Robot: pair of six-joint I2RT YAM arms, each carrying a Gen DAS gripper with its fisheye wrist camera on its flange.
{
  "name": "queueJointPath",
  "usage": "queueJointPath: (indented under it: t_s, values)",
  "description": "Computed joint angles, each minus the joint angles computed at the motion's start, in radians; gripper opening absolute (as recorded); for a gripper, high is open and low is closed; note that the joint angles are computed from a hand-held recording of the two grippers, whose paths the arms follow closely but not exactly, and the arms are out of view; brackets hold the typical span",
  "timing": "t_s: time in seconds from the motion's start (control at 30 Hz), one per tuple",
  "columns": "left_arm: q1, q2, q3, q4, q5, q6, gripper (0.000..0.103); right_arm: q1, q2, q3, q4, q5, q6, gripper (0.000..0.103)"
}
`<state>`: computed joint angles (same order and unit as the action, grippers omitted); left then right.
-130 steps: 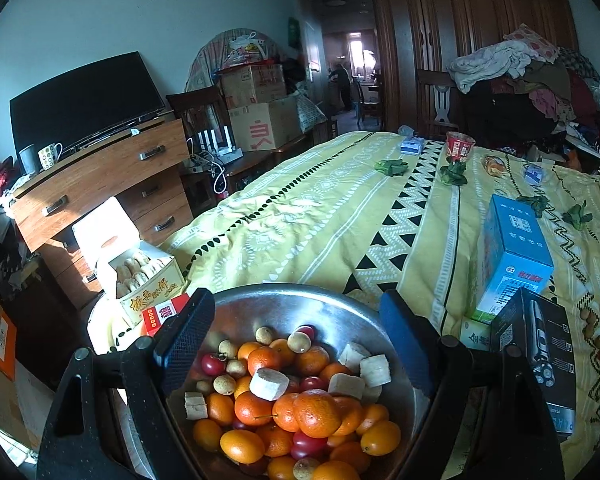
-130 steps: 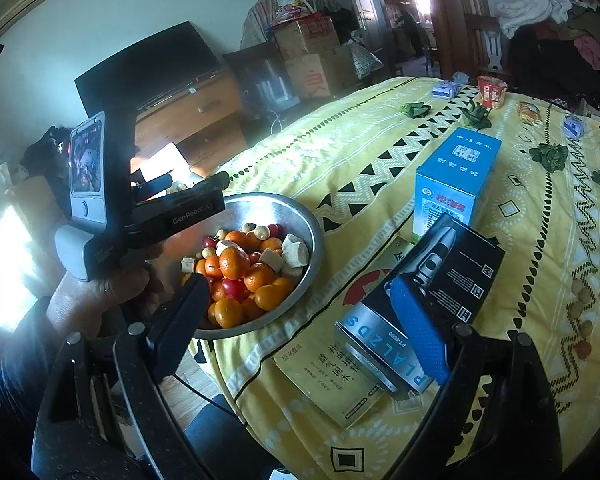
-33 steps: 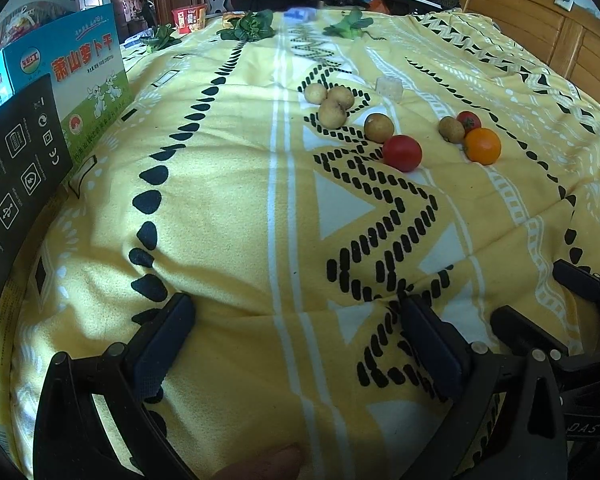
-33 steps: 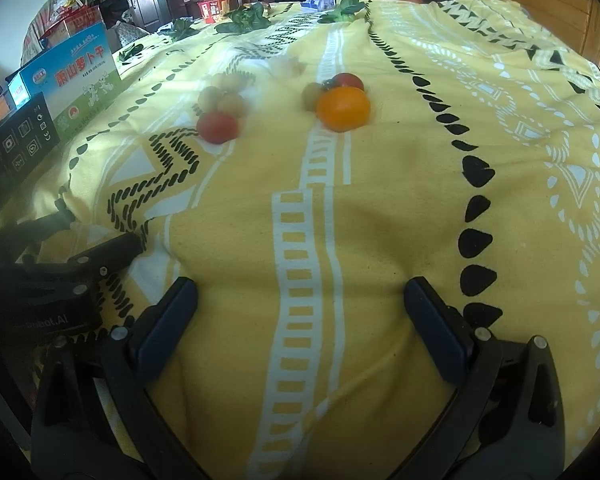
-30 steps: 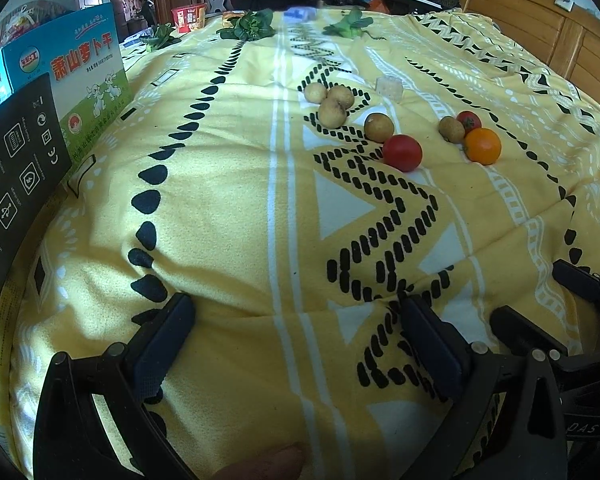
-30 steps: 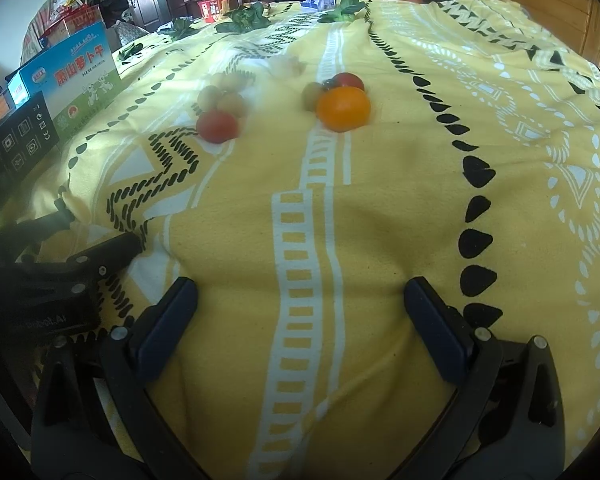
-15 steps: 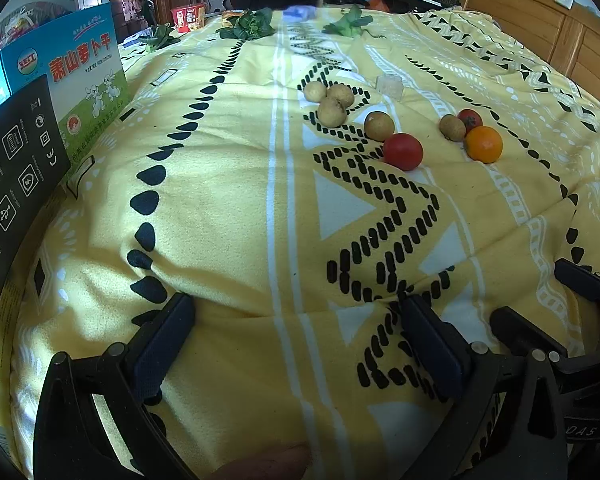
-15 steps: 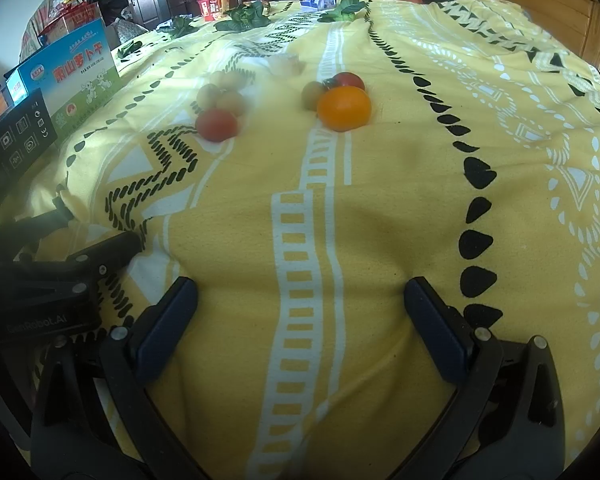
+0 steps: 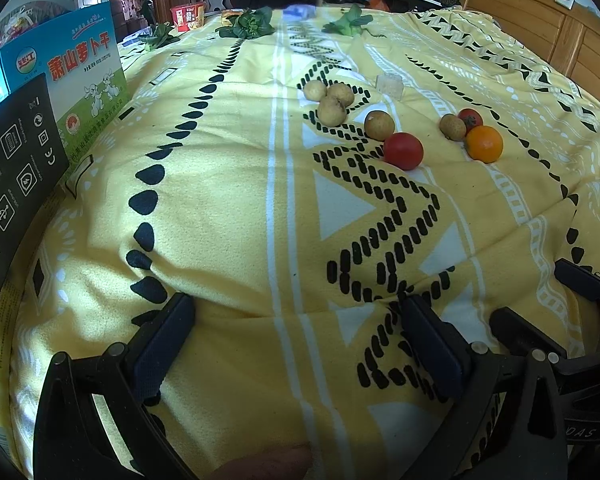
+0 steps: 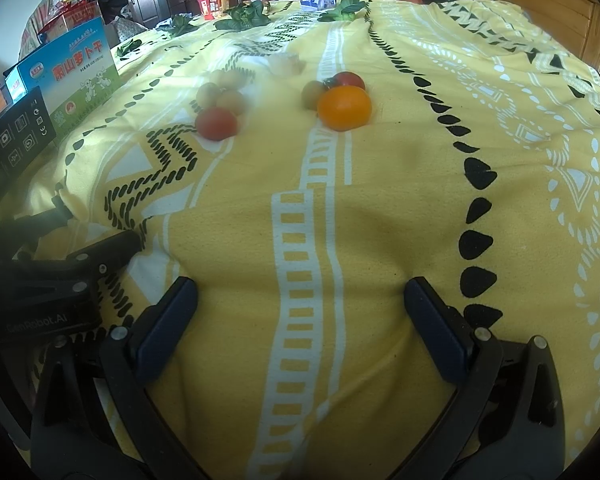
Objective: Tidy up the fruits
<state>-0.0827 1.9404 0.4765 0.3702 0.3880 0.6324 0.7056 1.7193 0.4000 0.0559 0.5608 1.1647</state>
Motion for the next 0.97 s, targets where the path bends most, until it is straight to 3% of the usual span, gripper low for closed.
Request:
queueJointPath:
  t_s: [0.97]
  values:
    - [0.002, 0.002, -0.007, 0.015, 0.004, -0.001, 0.103, 0.004, 0.001, 0.004, -0.009, 0.002, 0.004, 0.103]
